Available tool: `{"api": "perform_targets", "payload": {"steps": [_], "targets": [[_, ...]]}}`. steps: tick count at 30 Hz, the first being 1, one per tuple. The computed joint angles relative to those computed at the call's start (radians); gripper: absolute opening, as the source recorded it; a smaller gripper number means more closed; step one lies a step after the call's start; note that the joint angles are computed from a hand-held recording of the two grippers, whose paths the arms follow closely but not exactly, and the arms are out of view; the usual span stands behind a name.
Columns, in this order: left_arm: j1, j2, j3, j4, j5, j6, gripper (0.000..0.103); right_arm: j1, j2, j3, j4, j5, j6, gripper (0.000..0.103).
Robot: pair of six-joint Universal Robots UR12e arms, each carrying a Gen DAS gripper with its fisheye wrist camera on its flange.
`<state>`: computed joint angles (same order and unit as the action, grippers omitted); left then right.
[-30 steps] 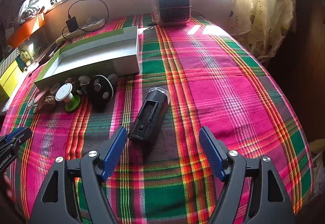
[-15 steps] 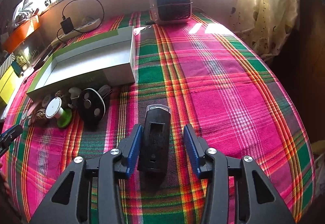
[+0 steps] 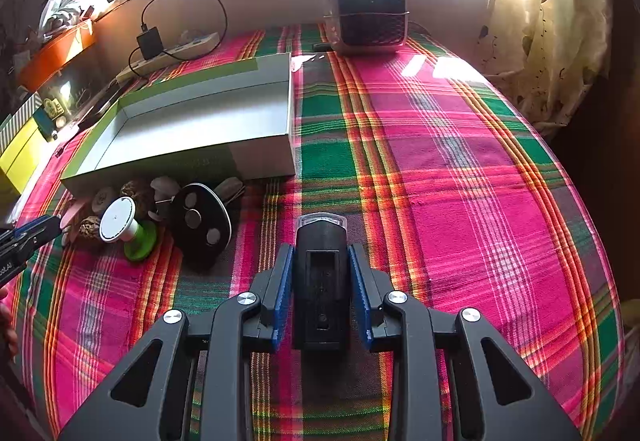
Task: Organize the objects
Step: 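Grasp the black cylinder with the right tool while the left tool grasps the pink-teal clip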
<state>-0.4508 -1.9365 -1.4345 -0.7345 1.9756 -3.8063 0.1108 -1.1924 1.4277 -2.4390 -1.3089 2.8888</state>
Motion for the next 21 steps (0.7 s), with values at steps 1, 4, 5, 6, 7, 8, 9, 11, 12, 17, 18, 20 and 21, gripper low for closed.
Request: {"api": "perform_targets", "payload": {"steps": [1,4,5,6,7,8,9,11,12,17,18,20,21], "targets": [[0.001,-0.003,0.004,-0.003,-0.003,0.005,0.034,0.001,0.001,-0.001,0.001,0.002,-0.001,0.029],[0.004,-0.01,0.016,-0.026,-0.003,0.021,0.034,0.005,0.005,-0.007,0.003,0.002,-0.005,0.029],[0.005,-0.012,0.02,-0.034,-0.004,0.024,0.034,0.006,0.005,-0.009,0.005,0.003,-0.005,0.029],[0.006,-0.014,0.022,-0.041,-0.005,0.024,0.034,0.008,0.007,-0.01,0.005,0.003,-0.006,0.029],[0.007,-0.015,0.024,-0.048,-0.006,0.023,0.034,0.009,0.007,-0.011,0.005,0.002,-0.007,0.029],[0.009,-0.017,0.027,-0.056,-0.005,0.025,0.034,0.01,0.007,-0.011,0.005,0.003,-0.007,0.029],[0.01,-0.018,0.03,-0.062,-0.005,0.024,0.034,0.011,0.008,-0.011,0.006,0.004,-0.008,0.029],[0.011,-0.02,0.033,-0.065,-0.003,0.028,0.034,0.013,0.007,-0.01,0.005,0.004,-0.009,0.029],[0.011,-0.022,0.037,-0.071,-0.001,0.029,0.034,0.014,0.008,-0.01,0.005,0.005,-0.009,0.029],[0.017,-0.032,0.06,-0.107,0.003,0.017,0.034,0.019,0.009,-0.012,0.003,-0.003,-0.001,0.029],[0.017,-0.035,0.066,-0.118,0.006,0.017,0.034,0.019,0.01,-0.013,0.003,-0.001,0.003,0.029],[0.014,-0.039,0.075,-0.136,0.014,0.021,0.034,0.015,0.008,-0.01,0.003,0.012,0.019,0.029],[0.013,-0.041,0.078,-0.142,0.018,0.027,0.034,0.013,0.008,-0.01,0.003,0.018,0.025,0.029]]}}
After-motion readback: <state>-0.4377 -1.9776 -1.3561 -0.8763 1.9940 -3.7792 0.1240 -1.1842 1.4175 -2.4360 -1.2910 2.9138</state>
